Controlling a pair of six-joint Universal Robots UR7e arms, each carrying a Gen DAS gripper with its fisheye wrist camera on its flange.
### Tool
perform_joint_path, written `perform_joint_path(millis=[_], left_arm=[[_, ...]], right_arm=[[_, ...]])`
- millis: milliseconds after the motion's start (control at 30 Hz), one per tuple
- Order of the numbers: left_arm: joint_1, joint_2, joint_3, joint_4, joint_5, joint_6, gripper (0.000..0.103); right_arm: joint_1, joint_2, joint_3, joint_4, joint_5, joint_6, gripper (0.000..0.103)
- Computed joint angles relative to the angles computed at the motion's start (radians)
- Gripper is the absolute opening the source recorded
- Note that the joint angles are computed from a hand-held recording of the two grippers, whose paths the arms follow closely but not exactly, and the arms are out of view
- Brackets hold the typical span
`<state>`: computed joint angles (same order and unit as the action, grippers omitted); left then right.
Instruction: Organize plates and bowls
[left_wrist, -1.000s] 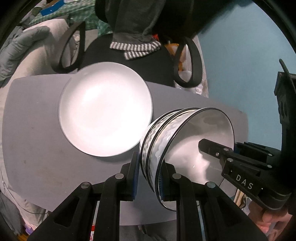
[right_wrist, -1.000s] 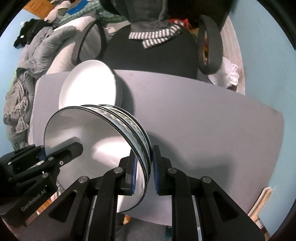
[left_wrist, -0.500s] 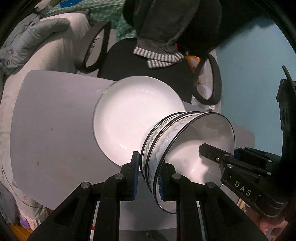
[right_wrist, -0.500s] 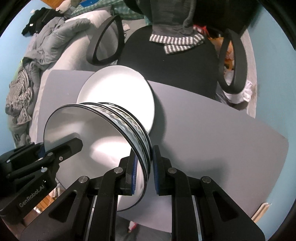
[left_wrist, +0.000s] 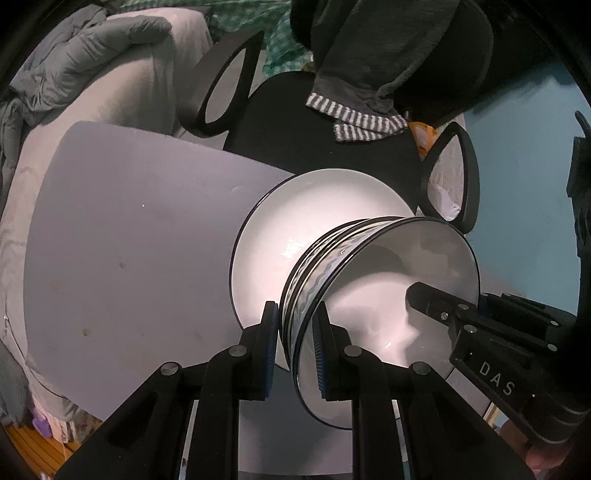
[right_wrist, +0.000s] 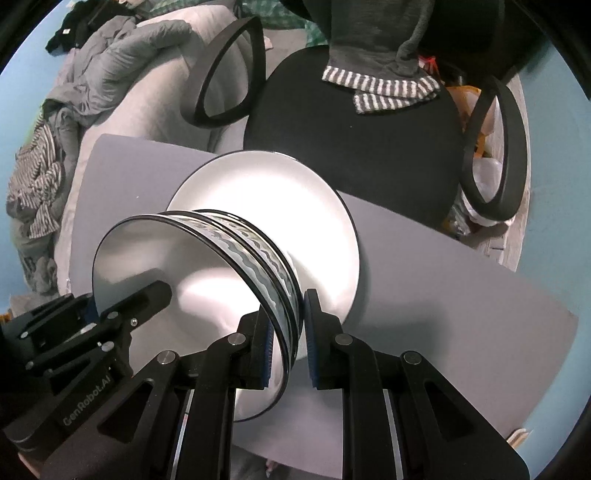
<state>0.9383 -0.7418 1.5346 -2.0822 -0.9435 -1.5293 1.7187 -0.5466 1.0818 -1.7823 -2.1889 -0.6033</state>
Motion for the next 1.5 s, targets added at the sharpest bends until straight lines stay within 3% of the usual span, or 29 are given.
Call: perform_joint_path(millis=[500, 667, 767, 800, 867, 933, 1033, 1200, 1400, 1500], left_arm=[[0.020, -0.002, 0.009, -0.036, -0.003, 0.011, 0.017], [0.018, -0.009, 0.034, -0.085, -0.001, 0.030, 0.025], [0.006, -0.008, 0.025, -0.036, 0.015, 0.012, 0.030], [0.000, -0.009, 0.022, -0.013, 0.027, 0.000, 0.037], [-0.011, -0.014, 0.023, 0.018, 0.049, -0.021, 0.043], [-0.023, -0.019, 0.025, 0.049, 0.067, -0.046, 0.047], [-0.045, -0.029, 0.024, 0.122, 0.101, -0.108, 0.054], [-0.093, -0.045, 0.022, 0.219, 0.157, -0.186, 0.058], [-0.138, -0.057, 0.013, 0.299, 0.168, -0.212, 0.058], [-0.163, -0.066, 0.020, 0.305, 0.177, -0.214, 0.067]], right_arm=[[0.006, 0.032, -0.032, 0.012, -0.019, 0.007, 0.016], [0.002, 0.041, -0.059, 0.048, -0.006, 0.025, 0.020], [0.004, 0.026, -0.034, 0.013, -0.008, 0.002, 0.022], [0.006, 0.017, -0.018, -0.011, -0.008, -0.013, 0.026], [0.008, 0.000, 0.010, -0.055, -0.004, -0.034, 0.046], [0.011, -0.015, 0.033, -0.093, 0.000, -0.056, 0.051], [0.016, -0.039, 0.065, -0.142, -0.004, -0.085, 0.052], [0.021, -0.077, 0.112, -0.208, -0.013, -0.114, 0.053], [0.024, -0.138, 0.160, -0.269, 0.016, -0.133, 0.058], [0.028, -0.172, 0.187, -0.310, 0.032, -0.151, 0.060]])
